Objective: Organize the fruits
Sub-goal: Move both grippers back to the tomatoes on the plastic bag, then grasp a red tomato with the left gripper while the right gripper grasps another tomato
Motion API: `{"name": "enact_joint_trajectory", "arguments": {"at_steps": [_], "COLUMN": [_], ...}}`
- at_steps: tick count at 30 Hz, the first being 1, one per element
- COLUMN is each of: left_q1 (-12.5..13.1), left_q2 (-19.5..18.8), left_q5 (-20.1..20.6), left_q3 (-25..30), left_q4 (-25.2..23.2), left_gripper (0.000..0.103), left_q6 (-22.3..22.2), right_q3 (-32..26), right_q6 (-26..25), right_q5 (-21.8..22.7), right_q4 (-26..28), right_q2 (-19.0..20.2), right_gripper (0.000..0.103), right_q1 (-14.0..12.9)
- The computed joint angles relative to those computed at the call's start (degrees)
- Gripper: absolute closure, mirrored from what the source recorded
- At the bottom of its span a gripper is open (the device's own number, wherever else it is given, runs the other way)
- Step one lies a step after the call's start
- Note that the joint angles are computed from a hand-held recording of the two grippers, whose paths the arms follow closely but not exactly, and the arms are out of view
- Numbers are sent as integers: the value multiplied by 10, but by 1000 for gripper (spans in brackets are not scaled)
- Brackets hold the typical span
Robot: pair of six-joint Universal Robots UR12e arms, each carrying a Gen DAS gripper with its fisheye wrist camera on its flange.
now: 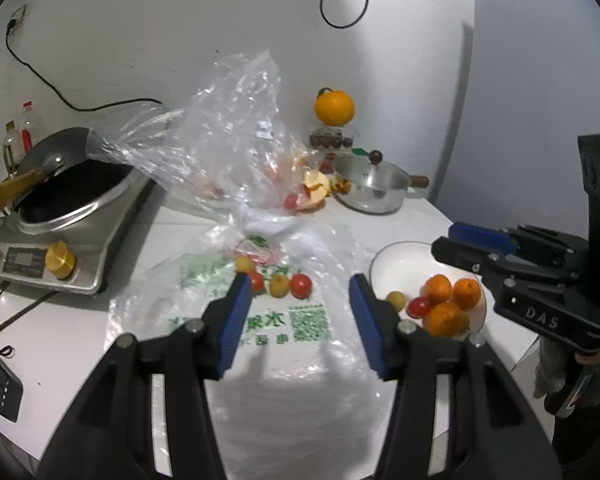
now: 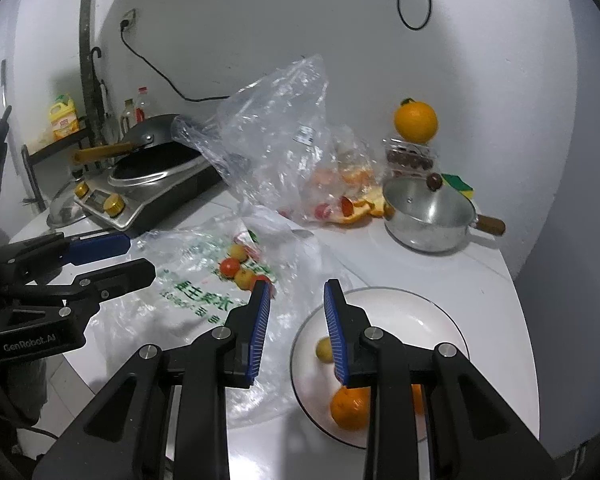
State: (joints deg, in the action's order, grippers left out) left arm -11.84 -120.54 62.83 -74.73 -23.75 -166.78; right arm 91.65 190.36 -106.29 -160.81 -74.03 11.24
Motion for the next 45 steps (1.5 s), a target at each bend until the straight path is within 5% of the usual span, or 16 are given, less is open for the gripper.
{"name": "enact_joint_trajectory", "arguments": {"at_steps": [21,45], "left_q1": [8,3], "left_q2": [-37,-100], "left_q5": [23,47], "left_q3": [51,129], "left_q4": [-3,-94], "left_gripper": [51,50], "left_q6": [-9,5], "right_q3": [-73,-130], "right_q6": [-28,-9], "right_q5": [36,77], "right_q4": [20,108], "right_q2": [50,110], "right_gripper": [73,73], "right_q1": [-3,-20]}}
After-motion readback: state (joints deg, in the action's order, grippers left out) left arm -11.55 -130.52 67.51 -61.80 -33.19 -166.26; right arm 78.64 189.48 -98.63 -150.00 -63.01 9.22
